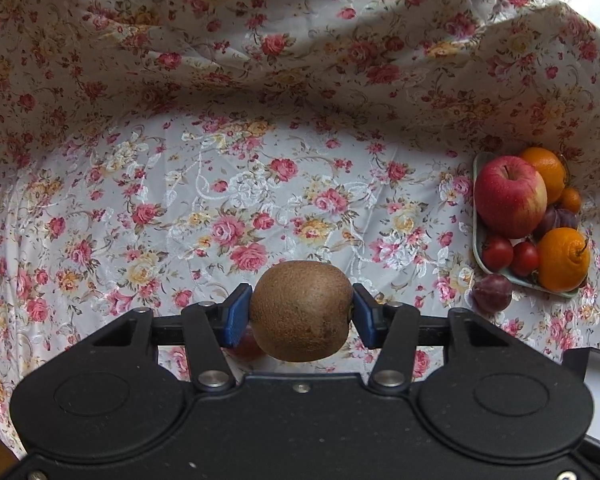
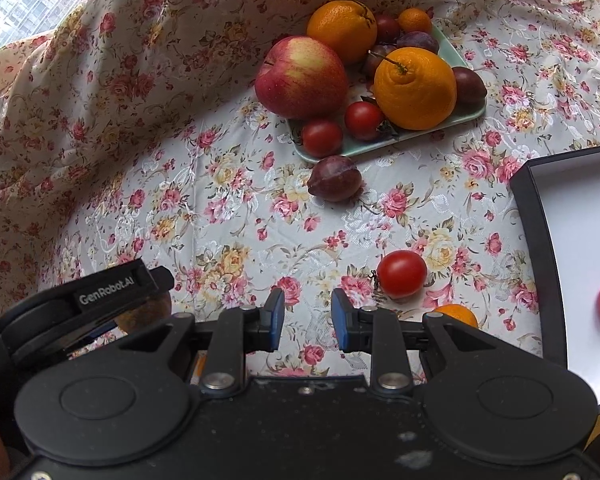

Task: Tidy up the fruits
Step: 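Grasp the brown kiwi with the left tool while the right tool grasps a plum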

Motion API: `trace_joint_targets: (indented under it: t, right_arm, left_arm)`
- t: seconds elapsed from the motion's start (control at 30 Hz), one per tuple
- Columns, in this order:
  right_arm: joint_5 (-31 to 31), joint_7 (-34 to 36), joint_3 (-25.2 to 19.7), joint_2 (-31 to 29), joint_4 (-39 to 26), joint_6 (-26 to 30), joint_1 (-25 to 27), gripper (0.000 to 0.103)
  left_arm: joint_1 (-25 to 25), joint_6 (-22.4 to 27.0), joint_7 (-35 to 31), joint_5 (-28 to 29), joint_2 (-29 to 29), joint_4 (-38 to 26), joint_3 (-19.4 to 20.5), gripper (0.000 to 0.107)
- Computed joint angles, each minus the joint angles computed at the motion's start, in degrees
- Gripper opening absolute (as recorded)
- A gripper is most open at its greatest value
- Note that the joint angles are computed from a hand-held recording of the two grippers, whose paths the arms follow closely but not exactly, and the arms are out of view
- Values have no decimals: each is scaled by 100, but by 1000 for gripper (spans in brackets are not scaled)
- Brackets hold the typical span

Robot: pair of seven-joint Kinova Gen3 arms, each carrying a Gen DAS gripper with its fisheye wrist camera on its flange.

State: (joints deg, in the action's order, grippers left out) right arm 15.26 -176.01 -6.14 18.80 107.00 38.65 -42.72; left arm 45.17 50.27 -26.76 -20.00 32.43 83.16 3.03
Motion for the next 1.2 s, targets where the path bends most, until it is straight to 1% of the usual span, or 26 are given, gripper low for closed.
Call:
trace_joint_targets:
  t: [0.1,0.2,0.33,0.47,0.6,0.73,0.83,0.87,0.9,1.0,1.07,1.2]
  right_arm:
    - [-38,23,-32,134,-143,-19,-42,29]
    - [-94,46,-48,330,-362,-51,-145,29]
    - [-271,316,-93,659,-796,-89,-212,29]
    - [-322,440,6,971,-1228,-201,-442,29]
    - [-422,647,53,1308,-1678,-227,-570,29]
    - [-474,857,160,1712,-2240,112,-743,29]
    - [-449,758,312,1947,-2536,344,-895,30]
    - [-335,652,456,2019,-2639,458,-1042,30]
    - [-250,634,501,2078,-2729,536,-1102,30]
    - [-237,676,474,2246,-2978,796,-1085,32]
    - [-254,664,453,2288,-2987,777,-1054,34]
    - [-530,809,280,2331,-2990,713,-840,39]
  left_arm:
    - [45,291,186,-153,13,-64,-157,58]
    - [-179,353,259,-71,-75,129,-142,58]
    - [-562,180,255,150,-233,525,-72,58]
    - [-809,101,234,207,-333,831,-75,58]
    - [-1086,-128,142,366,-473,1155,-27,58]
    - [-1234,-226,45,405,-563,1361,-28,58]
    - [-1369,-320,-24,505,-620,1473,-5,58]
    - [-1410,-356,-49,541,-645,1511,1,58]
    - [-1435,-383,-67,559,-664,1540,3,58]
    - [-1474,-419,-107,581,-708,1590,1,58]
    - [-1501,-436,-120,608,-722,1606,4,58]
    - [-1535,-458,-166,648,-749,1624,20,58]
